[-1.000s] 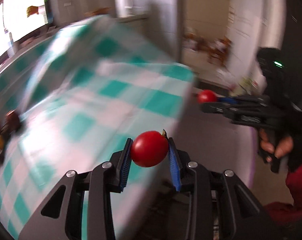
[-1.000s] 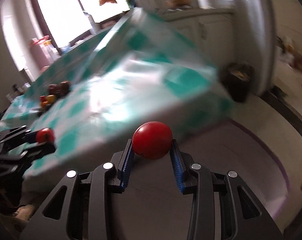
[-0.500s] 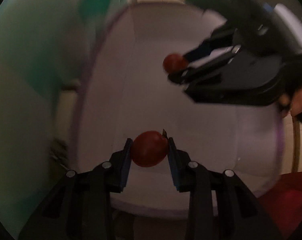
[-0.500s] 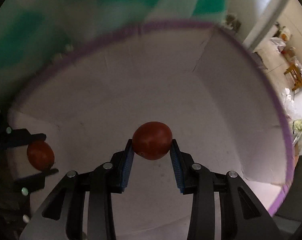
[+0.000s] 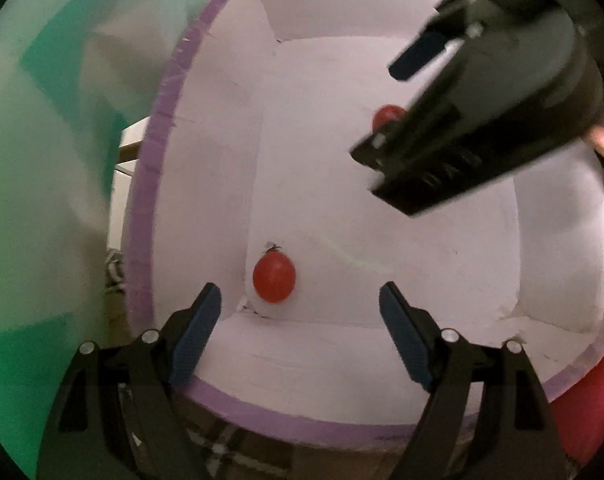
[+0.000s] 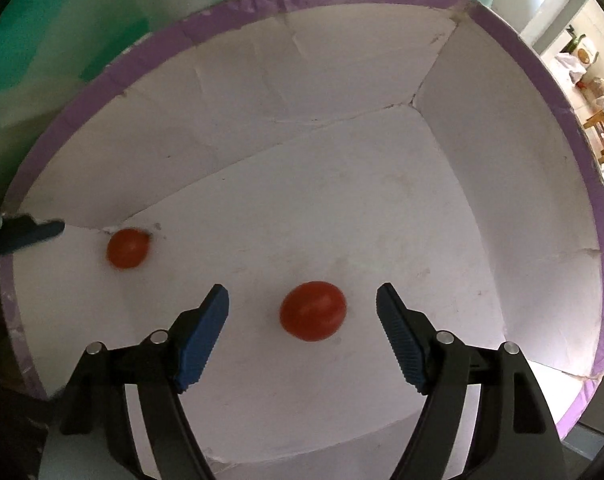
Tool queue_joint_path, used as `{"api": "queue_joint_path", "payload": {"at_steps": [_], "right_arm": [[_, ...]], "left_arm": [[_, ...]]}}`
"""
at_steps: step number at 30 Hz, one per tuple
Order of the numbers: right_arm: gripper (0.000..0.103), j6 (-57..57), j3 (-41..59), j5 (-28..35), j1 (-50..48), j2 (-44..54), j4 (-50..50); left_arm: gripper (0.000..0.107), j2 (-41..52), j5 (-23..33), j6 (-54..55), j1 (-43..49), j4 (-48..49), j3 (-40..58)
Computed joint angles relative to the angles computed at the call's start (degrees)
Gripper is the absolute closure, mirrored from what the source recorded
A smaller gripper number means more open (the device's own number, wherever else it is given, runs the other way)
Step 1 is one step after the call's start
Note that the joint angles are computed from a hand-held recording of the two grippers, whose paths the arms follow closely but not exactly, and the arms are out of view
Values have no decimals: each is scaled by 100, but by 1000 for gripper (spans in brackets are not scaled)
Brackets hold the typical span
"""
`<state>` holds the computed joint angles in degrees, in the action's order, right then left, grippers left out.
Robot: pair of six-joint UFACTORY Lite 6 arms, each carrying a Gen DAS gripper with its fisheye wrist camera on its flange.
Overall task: Organize fruits
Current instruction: 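Open both tools to drop the tomatoes into the white box, then return to the pile and grasp the wrinkled dark red apple with the right tool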
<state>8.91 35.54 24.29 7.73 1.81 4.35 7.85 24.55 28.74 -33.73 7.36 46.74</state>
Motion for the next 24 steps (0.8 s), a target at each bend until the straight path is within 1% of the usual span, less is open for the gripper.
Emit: {"api": "queue_joint_path", "payload": {"at_steps": [1,3,6,7,8,9,10,12,13,14,15,16,17,18,19,20,21,22,23,24], "right_arm": [[29,76,-32,-20,4,-86,-57],[29,627,-63,-10,0,-348,-406],[29,774,-256,293,-552,-1292,-500],[29,887,-287,492,-755,-1751,-672],[28,1111,-290,638,-834,-2145,-914],[28,1290,-270,764,-867,-2567,-1104],[28,1285,-210,885,-947,-3102,-1185],[23,1966,71,1008,-559,-3780,-1722],[16,2566,198,949,-183,-4211,-2295],[14,3166,197,825,89,-4636,-2895],[14,3765,250,661,471,-4872,-3495],[14,4365,464,563,976,-4920,-4094],[14,4964,661,706,1529,-4879,-4694],[14,5564,960,853,2129,-4598,-5294],[14,6164,1307,1113,2728,-4132,-5893],[5,6716,1518,1137,3132,-3760,-6354],[5,7036,1686,1283,3296,-3342,-6576],[5,7116,2094,1189,3406,-2743,-6669],[5,6956,2375,962,3277,-2383,-6557],[5,6604,2870,885,3302,-1841,-6242]], "left_arm": [[26,-156,-34,403,130,-331,-64],[26,-582,77,1598,375,-1490,-258],[26,-1781,666,3397,651,-3215,-527],[24,-2370,988,3997,796,-3747,-639],[19,-2886,1147,4596,950,-4311,-758],[17,-3271,1294,5171,1171,-4821,-834],[14,-3681,1485,5513,1396,-5287,-841],[14,-3954,2179,5970,2145,-5952,-655],[13,-4064,2650,6015,2744,-6236,-471],[10,-4108,3172,6291,3339,-6588,-372],[7,-4029,3465,6368,3938,-6794,-150],[5,-3861,3574,6432,4538,-7011,111],[5,-3633,3782,6472,5137,-7194,372],[5,-3279,4105,6723,5733,-7246,713],[5,-2687,4188,6738,6279,-7412,1276],[5,-2312,4215,6810,6585,-7529,1618],[5,-2053,4234,6685,6802,-7465,1870],[5,-1555,4171,6573,7258,-7556,2360],[5,-987,4147,6424,7571,-7599,2960],[5,-508,4008,6145,7808,-7572,3560]]}}
